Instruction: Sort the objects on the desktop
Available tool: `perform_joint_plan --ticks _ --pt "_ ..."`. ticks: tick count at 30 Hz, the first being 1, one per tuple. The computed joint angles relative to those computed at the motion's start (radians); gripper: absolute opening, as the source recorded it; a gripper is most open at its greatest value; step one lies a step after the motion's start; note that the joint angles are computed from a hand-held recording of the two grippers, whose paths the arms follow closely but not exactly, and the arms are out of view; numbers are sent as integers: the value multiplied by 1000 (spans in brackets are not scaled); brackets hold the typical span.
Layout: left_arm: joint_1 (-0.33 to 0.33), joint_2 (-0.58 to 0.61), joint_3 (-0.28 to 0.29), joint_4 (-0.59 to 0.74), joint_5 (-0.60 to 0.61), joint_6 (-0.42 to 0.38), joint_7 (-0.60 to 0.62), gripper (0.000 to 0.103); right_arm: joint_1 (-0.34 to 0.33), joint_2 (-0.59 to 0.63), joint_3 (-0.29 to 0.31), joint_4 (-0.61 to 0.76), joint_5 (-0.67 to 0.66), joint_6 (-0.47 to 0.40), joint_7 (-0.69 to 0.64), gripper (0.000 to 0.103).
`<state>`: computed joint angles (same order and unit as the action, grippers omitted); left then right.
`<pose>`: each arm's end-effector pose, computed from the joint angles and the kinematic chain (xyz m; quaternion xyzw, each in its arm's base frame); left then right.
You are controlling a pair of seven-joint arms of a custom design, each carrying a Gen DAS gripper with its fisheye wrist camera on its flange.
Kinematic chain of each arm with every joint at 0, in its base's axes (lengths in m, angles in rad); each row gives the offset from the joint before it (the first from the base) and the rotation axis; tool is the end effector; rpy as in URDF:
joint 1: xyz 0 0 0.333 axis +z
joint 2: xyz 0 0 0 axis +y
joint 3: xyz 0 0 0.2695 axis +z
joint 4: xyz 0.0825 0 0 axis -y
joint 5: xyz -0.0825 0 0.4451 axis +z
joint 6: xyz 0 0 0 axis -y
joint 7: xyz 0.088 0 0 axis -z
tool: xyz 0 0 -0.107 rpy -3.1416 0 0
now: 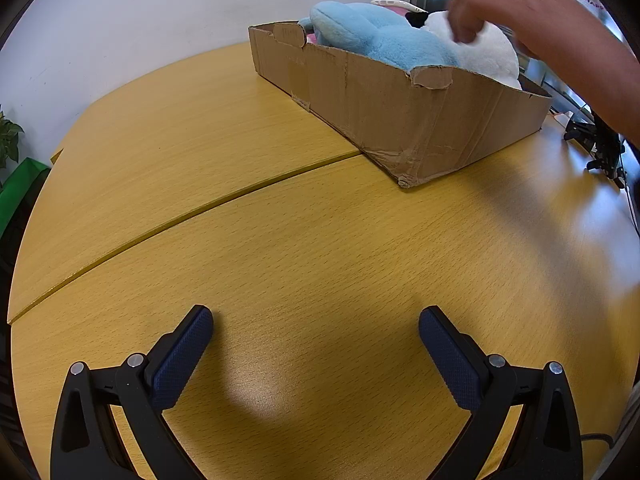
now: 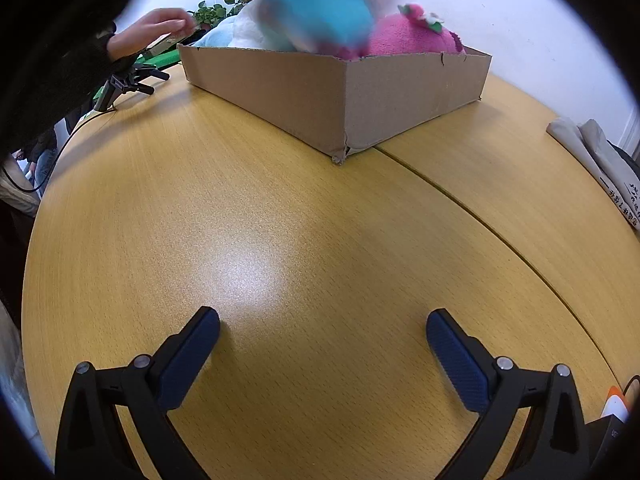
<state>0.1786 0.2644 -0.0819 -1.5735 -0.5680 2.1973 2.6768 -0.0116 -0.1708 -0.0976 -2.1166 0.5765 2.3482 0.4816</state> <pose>0.7205 0.0559 0.4708 -0.3801 0.8702 -0.2894 0.1201 0.6008 -0.0592 0.4642 -0.8516 0.4221 -0.1409 0.2771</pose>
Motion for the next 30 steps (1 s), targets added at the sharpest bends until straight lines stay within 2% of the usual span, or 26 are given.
perform_joint_plan --ticks 30 --pt "2 14 -3 19 4 -4 -5 103 1 0 -1 2 -4 -4 9 103"
